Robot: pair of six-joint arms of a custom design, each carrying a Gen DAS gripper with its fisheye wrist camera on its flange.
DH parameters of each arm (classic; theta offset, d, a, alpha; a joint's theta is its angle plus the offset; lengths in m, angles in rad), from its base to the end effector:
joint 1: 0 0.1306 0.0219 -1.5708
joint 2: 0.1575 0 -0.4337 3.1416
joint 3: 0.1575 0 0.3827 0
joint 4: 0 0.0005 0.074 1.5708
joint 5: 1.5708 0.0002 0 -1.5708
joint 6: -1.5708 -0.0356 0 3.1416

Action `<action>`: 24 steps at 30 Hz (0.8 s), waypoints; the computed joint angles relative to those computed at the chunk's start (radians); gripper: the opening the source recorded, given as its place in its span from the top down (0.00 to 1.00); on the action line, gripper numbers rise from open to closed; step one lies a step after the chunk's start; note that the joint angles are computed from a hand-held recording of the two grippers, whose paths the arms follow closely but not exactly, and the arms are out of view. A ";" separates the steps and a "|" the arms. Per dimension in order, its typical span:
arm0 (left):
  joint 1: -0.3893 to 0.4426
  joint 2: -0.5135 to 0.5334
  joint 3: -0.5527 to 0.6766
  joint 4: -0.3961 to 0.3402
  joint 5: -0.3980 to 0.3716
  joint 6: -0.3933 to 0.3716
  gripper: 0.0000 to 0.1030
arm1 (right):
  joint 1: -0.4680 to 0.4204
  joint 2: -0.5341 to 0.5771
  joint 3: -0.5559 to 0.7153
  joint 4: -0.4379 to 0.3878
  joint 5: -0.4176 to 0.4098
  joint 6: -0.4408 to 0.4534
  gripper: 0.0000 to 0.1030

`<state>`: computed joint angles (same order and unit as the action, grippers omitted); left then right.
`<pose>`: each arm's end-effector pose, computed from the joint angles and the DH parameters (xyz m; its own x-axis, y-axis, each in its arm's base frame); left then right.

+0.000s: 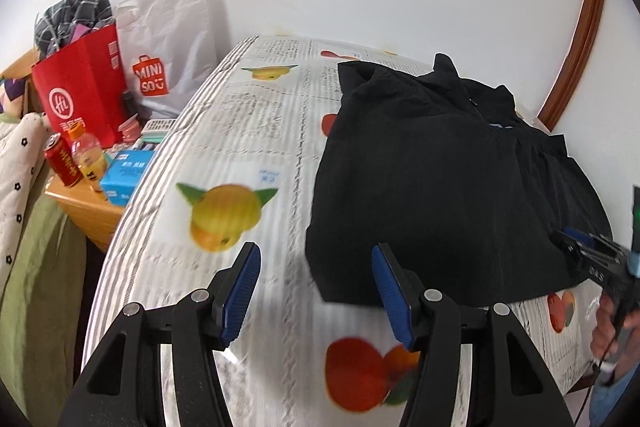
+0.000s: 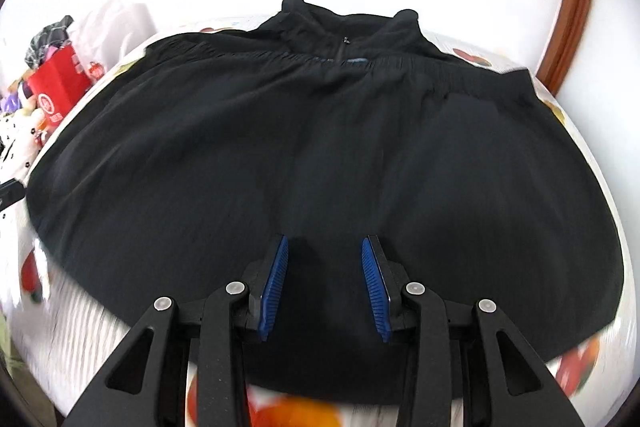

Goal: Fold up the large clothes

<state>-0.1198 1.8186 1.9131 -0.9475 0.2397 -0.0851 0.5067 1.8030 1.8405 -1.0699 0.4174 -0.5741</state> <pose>0.6395 -0.0860 0.4834 -0.7221 0.1701 -0.6705 0.3337 0.9347 -0.1223 0.5525 0.2896 0.4546 -0.7725 0.1390 -0.6196 0.1878 0.9821 -0.0138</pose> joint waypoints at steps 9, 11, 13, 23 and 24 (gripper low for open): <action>0.036 -0.066 -0.115 0.047 0.001 0.015 0.46 | 0.068 -0.108 -0.140 -0.008 -0.003 -0.028 0.63; 0.042 -0.080 -0.136 0.057 0.008 0.018 0.46 | 0.082 -0.132 -0.163 0.015 0.026 0.012 0.63; 0.046 -0.093 -0.155 0.074 0.026 0.019 0.46 | 0.087 -0.163 -0.191 0.064 0.076 0.042 0.63; 0.022 -0.054 -0.114 0.097 0.093 0.079 0.43 | -0.087 -0.207 -0.229 -0.018 0.181 -0.105 0.63; 0.020 -0.048 -0.109 0.093 0.103 0.083 0.43 | -0.100 -0.204 -0.231 -0.037 0.186 -0.116 0.63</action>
<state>-0.1003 1.7711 1.8042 -0.8547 0.3432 -0.0025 0.4067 1.5992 1.6096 -1.1067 0.6035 -0.6899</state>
